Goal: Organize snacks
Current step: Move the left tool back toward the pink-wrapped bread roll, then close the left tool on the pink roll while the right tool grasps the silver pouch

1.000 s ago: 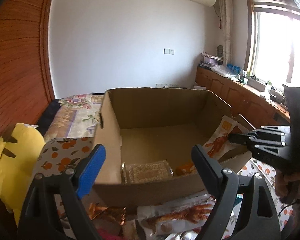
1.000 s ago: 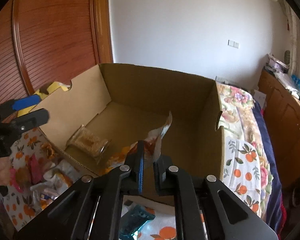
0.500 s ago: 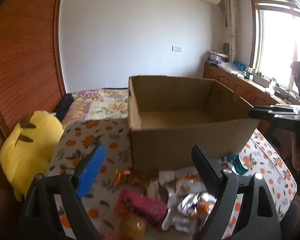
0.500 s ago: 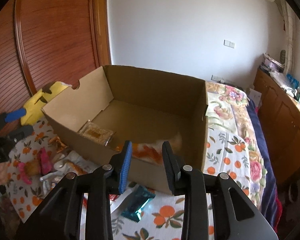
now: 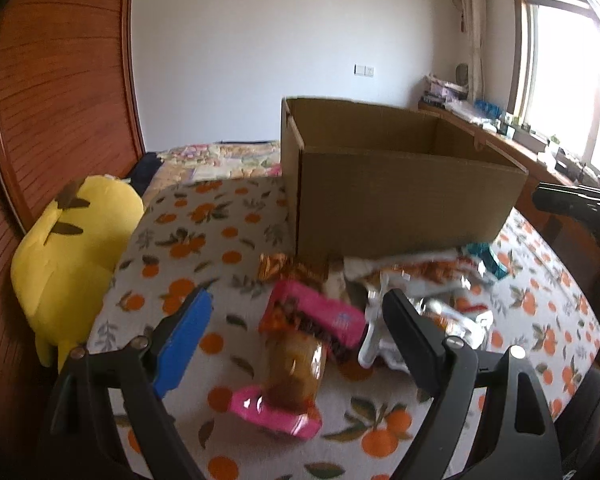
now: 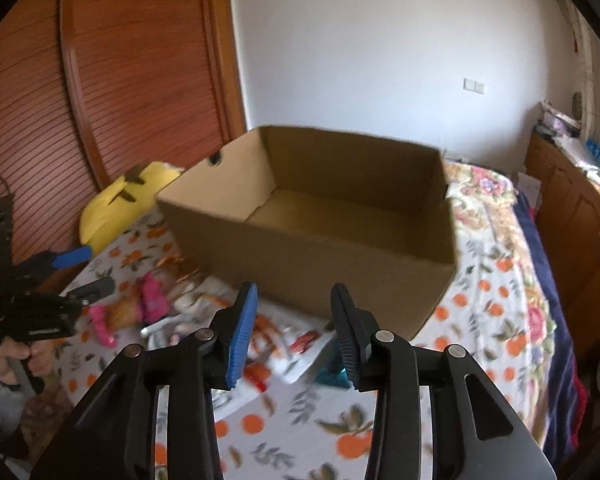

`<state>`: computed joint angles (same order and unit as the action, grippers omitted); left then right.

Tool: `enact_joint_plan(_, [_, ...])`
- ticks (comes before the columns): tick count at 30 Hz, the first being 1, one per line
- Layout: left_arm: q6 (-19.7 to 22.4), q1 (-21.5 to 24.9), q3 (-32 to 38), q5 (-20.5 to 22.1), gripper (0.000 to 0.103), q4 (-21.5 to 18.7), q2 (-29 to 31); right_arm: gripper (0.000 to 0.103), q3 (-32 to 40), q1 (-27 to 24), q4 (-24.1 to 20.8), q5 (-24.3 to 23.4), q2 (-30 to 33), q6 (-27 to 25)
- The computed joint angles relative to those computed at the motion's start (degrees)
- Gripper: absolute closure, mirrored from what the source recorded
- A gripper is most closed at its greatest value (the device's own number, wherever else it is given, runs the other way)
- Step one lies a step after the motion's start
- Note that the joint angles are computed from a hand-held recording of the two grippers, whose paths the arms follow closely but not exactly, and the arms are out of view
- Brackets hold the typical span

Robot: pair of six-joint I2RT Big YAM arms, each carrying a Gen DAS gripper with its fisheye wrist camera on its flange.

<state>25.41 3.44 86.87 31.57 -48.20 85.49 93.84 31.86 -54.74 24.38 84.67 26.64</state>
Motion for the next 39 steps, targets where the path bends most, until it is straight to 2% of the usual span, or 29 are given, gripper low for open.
enact_joint_plan(11, [3.49,0.80,-2.71,-1.54,0.015,-1.51,0.32,0.048,-1.87,2.52,3.69,-5.78,4.02,3.35])
enact_joint_plan(18, [4.13,1.20,-2.61,-1.36,0.015,-2.24,1.59,0.044,-0.42,3.24,4.88,-8.42,7.78,4.33])
enact_joint_plan(23, [4.50,1.29,-1.98,-0.74,0.017,-3.54,2.70,0.044,1.59,3.02,3.96,-9.90,10.42,4.11])
enact_joint_plan(27, [4.53,1.40,-1.95,-0.25,0.023,-3.67,2.98,0.044,3.61,2.85,2.34,-10.90,12.53,3.30])
enact_joint_plan(32, [5.06,1.40,-2.20,0.17,0.028,-3.42,2.97,0.044,5.26,2.88,0.82,-9.30,14.27,1.86])
enact_joint_plan(39, [4.56,1.30,-2.15,-0.35,0.045,-3.31,3.22,0.039,4.42,2.58,1.02,-8.31,13.93,2.06])
